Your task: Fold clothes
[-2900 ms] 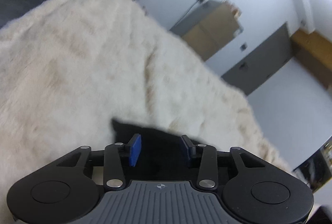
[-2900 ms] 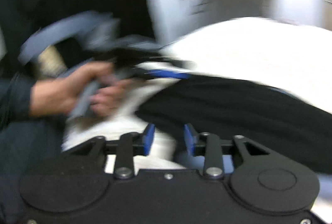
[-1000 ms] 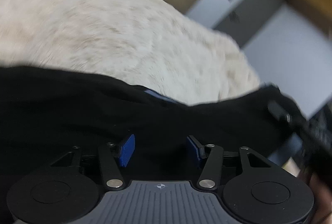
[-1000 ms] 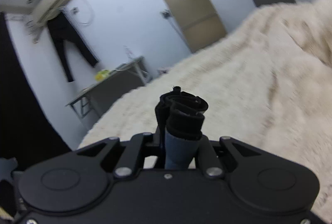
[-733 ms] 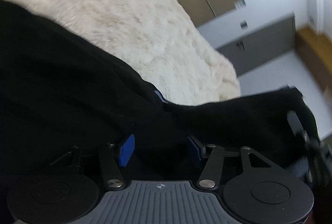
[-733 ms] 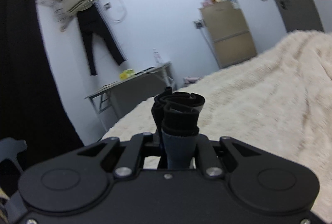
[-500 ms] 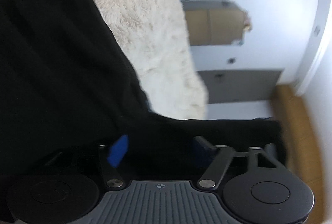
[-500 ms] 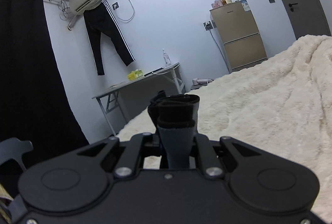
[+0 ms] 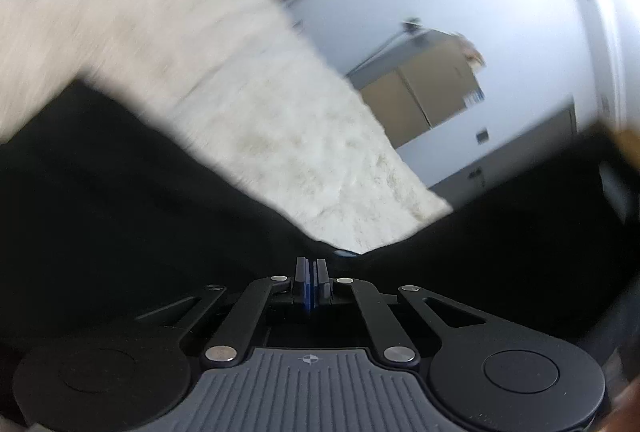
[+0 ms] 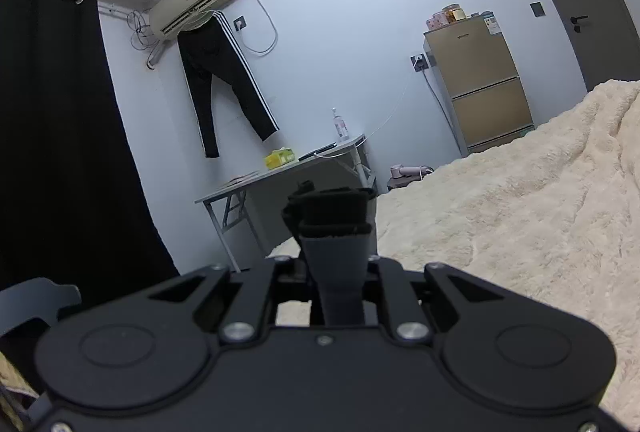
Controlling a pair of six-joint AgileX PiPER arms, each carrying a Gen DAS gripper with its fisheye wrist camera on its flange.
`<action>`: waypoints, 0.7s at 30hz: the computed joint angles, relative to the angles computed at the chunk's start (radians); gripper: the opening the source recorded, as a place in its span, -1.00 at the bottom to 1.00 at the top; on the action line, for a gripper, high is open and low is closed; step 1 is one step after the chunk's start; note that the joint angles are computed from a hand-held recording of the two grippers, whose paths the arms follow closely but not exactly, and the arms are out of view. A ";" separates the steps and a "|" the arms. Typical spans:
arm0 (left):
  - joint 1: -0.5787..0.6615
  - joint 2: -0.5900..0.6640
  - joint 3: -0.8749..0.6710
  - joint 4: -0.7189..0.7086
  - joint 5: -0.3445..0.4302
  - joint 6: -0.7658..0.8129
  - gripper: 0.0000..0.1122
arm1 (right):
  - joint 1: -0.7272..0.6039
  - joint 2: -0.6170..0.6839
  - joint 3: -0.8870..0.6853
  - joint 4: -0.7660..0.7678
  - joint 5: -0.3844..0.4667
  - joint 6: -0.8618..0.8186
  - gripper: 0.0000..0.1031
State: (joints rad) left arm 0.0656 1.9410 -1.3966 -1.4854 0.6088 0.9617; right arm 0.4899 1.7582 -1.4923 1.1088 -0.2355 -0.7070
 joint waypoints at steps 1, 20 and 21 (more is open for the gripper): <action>-0.030 -0.021 0.005 0.091 -0.019 -0.004 -0.98 | -0.001 -0.001 0.000 0.000 0.001 0.003 -0.78; 0.091 -0.075 -0.007 0.363 0.193 -0.119 -0.97 | -0.007 0.034 -0.079 0.086 0.090 -0.051 -0.77; 0.099 -0.030 -0.056 0.345 0.215 -0.158 -0.97 | -0.005 0.028 -0.072 0.031 0.088 -0.006 -0.77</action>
